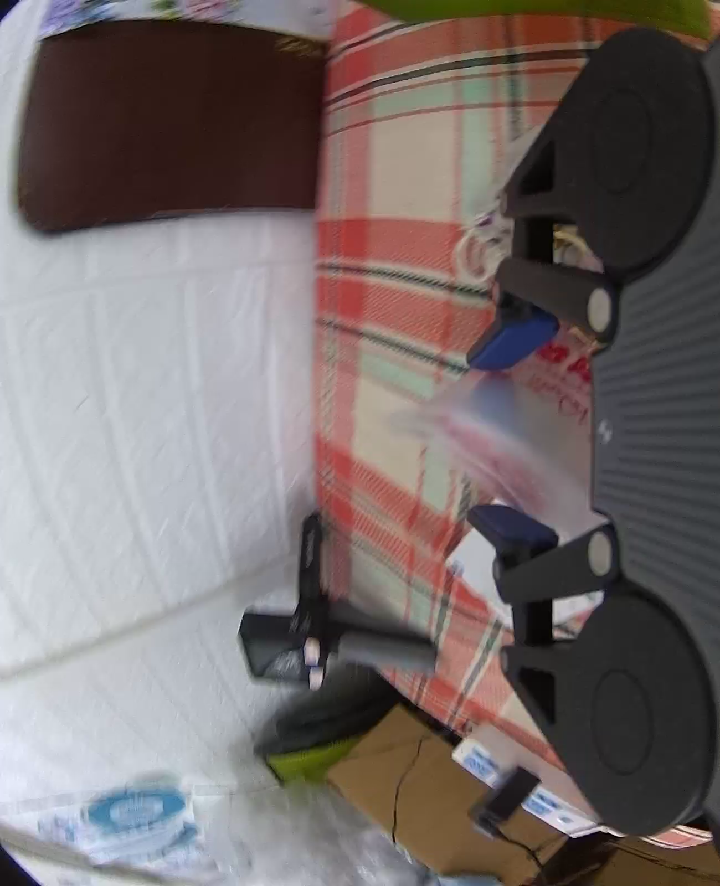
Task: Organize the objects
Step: 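Move the left gripper to the pink-striped clear zip bag, then grasp the pink-striped zip bag with the left gripper, then carry the zip bag into the green box and release it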
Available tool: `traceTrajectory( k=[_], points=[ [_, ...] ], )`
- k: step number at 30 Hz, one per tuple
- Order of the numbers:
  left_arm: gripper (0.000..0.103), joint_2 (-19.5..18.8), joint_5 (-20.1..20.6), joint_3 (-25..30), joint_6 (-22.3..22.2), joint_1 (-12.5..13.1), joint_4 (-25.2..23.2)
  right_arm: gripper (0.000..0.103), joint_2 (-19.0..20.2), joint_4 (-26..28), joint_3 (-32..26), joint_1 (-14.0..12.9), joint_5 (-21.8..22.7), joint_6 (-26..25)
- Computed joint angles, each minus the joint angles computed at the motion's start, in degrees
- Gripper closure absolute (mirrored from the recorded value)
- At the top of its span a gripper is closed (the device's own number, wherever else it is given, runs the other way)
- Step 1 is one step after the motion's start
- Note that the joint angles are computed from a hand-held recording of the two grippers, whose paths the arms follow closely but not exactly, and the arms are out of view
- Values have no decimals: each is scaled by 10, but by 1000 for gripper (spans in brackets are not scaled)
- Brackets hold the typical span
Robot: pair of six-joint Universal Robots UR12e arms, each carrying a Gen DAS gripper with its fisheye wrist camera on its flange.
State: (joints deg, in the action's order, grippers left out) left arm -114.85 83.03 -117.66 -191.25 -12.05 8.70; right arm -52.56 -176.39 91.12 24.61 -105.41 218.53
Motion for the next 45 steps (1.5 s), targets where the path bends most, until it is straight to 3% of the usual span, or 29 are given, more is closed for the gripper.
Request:
traceTrajectory(
  k=[2,7,10,14,17,20,21,22,25,27,30,32,33,35,36,37,40,45],
  points=[
    [54,-1,-8,0,0,3,4,68,-7,-55,29,-3,17,25],
    [54,-1,-29,2,7,3,7,82,-48,-154,117,12,22,-26],
    [54,2,-46,2,17,-2,9,88,-75,-172,174,27,33,-33],
    [52,7,-85,3,40,-9,-1,95,-93,-162,234,56,-16,0],
    [46,8,-119,11,51,-14,-25,88,-102,-152,263,67,-44,24],
    [44,5,-142,19,54,-20,-38,71,-109,-157,274,77,-79,-1],
    [42,4,-144,22,57,-23,-42,61,-109,-164,273,79,-85,-13],
    [36,3,-145,24,59,-25,-46,55,-109,-173,272,80,-87,-28],
    [16,-1,-142,27,59,-28,-45,49,-102,-181,257,81,-88,-95],
    [13,-4,-150,29,61,-26,-41,47,-92,-173,243,79,-84,-144],
    [12,-12,-168,35,64,-23,-51,45,-77,-155,222,70,-61,-178],
    [14,-18,-171,42,65,-25,-66,43,-64,-142,205,64,-49,-189],
    [20,-21,-180,46,70,-25,-75,44,-58,-139,199,61,-37,-191],
    [39,-26,-216,46,71,-21,-77,46,-48,-139,187,59,-23,-192],
    [56,-25,-232,43,68,-19,-72,51,-44,-135,180,62,-33,-190],
    [60,-19,-224,40,71,-21,-66,57,-42,-138,178,65,-43,-187],
    [62,-1,-214,26,78,-25,-35,61,-43,-176,183,78,-71,-177],
    [62,8,-224,34,87,-39,-6,61,-43,-255,195,94,-149,-207]
  ],
)
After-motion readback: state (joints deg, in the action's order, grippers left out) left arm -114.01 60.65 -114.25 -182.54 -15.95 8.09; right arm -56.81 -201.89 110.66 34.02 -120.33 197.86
